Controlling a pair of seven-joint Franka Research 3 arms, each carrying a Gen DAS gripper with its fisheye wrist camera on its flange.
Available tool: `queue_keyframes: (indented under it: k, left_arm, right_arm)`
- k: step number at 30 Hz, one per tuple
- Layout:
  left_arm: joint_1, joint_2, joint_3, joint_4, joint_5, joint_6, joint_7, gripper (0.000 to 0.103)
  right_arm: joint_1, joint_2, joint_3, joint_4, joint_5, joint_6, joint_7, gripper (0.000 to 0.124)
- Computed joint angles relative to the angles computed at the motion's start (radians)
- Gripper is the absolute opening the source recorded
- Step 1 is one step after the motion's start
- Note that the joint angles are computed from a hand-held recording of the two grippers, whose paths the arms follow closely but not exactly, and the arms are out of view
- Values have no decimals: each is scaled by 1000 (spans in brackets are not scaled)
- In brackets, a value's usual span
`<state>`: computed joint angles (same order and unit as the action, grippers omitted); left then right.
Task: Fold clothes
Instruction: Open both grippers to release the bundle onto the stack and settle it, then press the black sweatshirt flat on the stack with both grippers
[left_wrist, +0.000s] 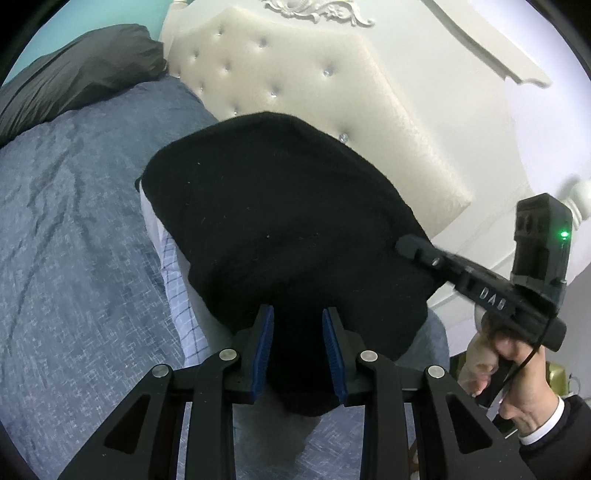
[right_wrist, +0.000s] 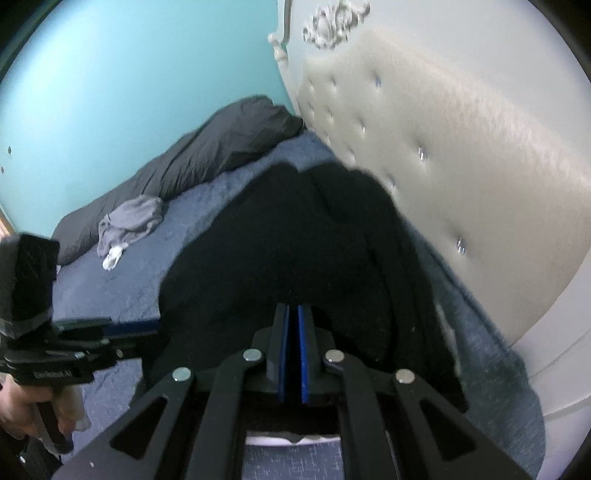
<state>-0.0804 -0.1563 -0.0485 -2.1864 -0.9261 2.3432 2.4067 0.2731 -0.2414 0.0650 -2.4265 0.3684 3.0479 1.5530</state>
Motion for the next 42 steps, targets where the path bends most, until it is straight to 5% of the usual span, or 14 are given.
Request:
queue_keyframes:
  k: [22,37,42]
  left_arm:
    - [43,55,-14,51,16,5,-52,32]
    - [27,-25,15,2,8,-31,8,31]
    - [10,-38,16,-17,28,-32,12,31]
  right_arm:
    - [-85,125,-10,144,-114,-117,149,1]
    - [53,-66,-99,-24,201,-15,-73,2]
    - [7,-101,-59,-85,169,-17,-44,2]
